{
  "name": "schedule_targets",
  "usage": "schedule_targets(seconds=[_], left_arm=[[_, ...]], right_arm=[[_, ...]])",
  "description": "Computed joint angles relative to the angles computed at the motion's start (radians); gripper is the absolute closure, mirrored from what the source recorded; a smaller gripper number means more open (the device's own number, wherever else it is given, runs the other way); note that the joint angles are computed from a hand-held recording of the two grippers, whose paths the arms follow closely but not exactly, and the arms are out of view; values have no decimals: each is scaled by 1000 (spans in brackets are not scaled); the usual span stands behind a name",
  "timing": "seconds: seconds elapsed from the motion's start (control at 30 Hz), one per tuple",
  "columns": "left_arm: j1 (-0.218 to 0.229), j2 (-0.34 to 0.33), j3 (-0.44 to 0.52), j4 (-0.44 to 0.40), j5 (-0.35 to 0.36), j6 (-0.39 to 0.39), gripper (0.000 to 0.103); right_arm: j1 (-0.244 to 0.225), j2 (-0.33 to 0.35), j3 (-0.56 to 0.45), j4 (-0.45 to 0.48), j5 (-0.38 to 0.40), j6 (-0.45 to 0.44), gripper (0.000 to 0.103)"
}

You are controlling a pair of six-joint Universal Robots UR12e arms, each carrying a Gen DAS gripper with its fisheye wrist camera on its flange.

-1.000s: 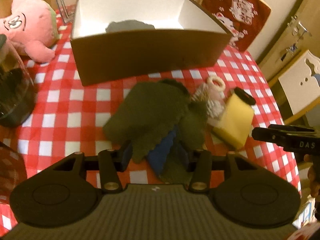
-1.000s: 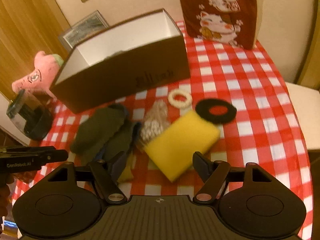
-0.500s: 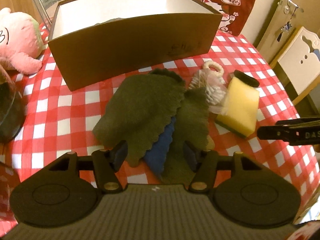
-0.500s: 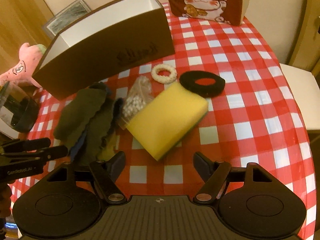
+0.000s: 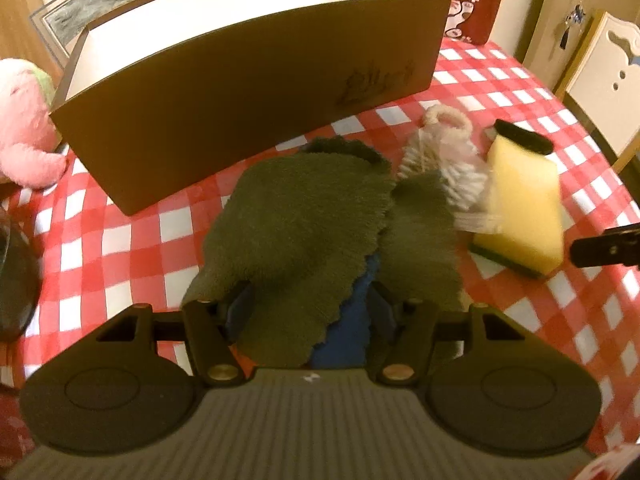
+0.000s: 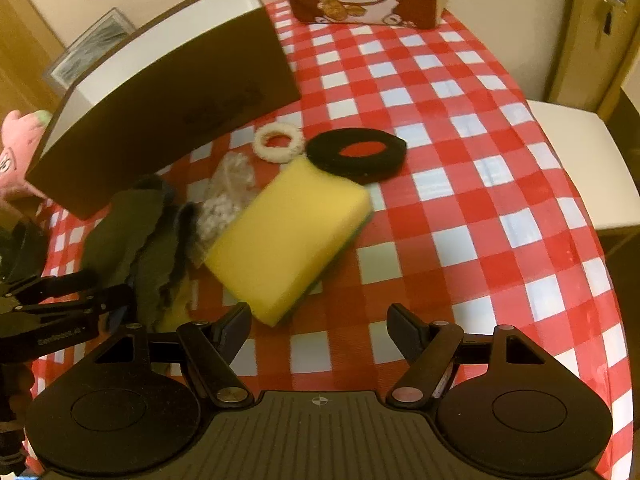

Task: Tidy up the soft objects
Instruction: 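Grasp the green felt cloths with the left tool while the right tool nears the yellow sponge, then grasp the yellow sponge with the right tool while the left tool lifts the cloths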

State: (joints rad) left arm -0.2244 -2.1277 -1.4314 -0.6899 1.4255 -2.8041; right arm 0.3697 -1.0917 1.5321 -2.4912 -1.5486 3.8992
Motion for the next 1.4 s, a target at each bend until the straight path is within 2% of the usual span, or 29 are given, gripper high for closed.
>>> schedule_targets(seconds=[0.17,0.3,0.37,0.43,0.47,0.5,0.53,0.77,1.23,1.4], left_arm=[[-4,-19,13,2,12,9,37],[2,-23,12,13,-9,1,36],[9,-22,8,16,-30,-1,47],[16,-17,2,22,-52,-1,70],[17,-15,-1,26,-53,2,77],[20,-13,-2,25,-60,4,91],[25,-12,-1,17,-74,-1,95],[40,20,-28,46,-91,-54,99],[113,163,-108,128,-140,-202,100],[105,160,-108,94,-98,-224,99]], right_arm=[[-3,2,0,13,-1,16,29],[-5,4,0,19,4,24,28],[-4,5,-2,24,5,26,29],[-4,6,-4,26,7,27,28],[-4,7,-5,26,8,28,29],[-5,7,-5,25,9,28,29],[-4,7,-5,25,9,28,29],[-3,4,-1,11,13,20,28],[-3,-5,17,-27,31,-7,28],[-2,-3,17,-39,41,-27,28]])
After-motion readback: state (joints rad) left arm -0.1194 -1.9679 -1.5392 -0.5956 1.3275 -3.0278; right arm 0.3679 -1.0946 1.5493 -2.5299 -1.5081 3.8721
